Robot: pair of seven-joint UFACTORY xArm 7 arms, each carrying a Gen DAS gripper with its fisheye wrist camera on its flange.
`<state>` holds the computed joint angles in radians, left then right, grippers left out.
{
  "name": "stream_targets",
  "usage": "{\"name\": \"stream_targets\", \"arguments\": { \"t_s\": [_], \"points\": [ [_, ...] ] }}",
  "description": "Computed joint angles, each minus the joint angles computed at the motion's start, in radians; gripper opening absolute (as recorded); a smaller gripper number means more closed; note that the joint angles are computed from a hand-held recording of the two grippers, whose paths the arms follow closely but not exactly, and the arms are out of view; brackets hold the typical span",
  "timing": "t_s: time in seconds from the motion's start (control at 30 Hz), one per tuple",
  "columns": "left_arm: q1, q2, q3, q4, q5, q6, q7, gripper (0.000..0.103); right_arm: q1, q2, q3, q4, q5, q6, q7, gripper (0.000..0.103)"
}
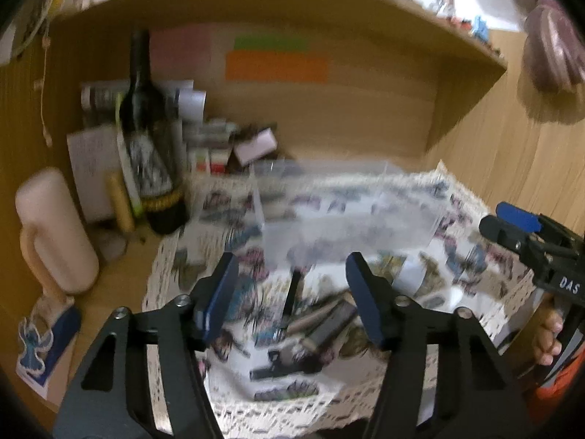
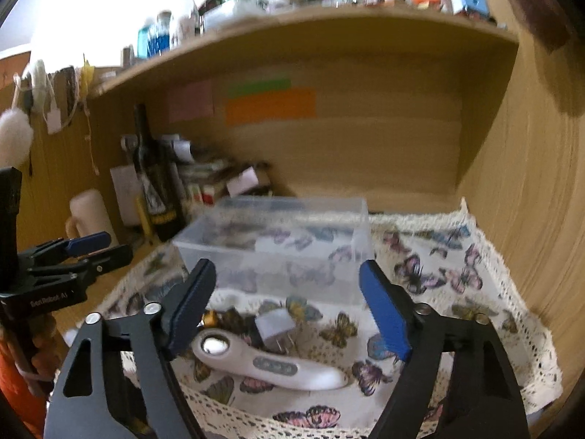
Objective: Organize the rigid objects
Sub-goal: 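Grasp the white plug adapter with the right tool while the left tool grasps a small black clip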
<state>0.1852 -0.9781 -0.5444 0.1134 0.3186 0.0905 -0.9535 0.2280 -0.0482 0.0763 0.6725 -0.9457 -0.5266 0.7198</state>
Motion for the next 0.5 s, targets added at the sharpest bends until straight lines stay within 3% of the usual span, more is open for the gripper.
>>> {"name": "stream_targets", "arguments": {
  "t_s": [0.2,0.37,0.5],
  "points": [
    [-0.057,0.083,0.024,-0.037,-0.030,0.003,-0.026,0.059,-0.019,0.054,0.003,0.055,-0.186,0.059,0.165,0.069],
    [-0.070,0.136,-0.007,-0.054,-0.037,-0.002,-0.086,0.059,-0.048,0.100,0.025,0.112,-0.336,0.094,0.306,0.069],
    [-0.047,0.186,-0.034,-0.051,-0.024,-0.023,-0.121,0.060,-0.059,0.146,0.038,0.196,-0.525,0.113,0.494,0.069]
  ]
}}
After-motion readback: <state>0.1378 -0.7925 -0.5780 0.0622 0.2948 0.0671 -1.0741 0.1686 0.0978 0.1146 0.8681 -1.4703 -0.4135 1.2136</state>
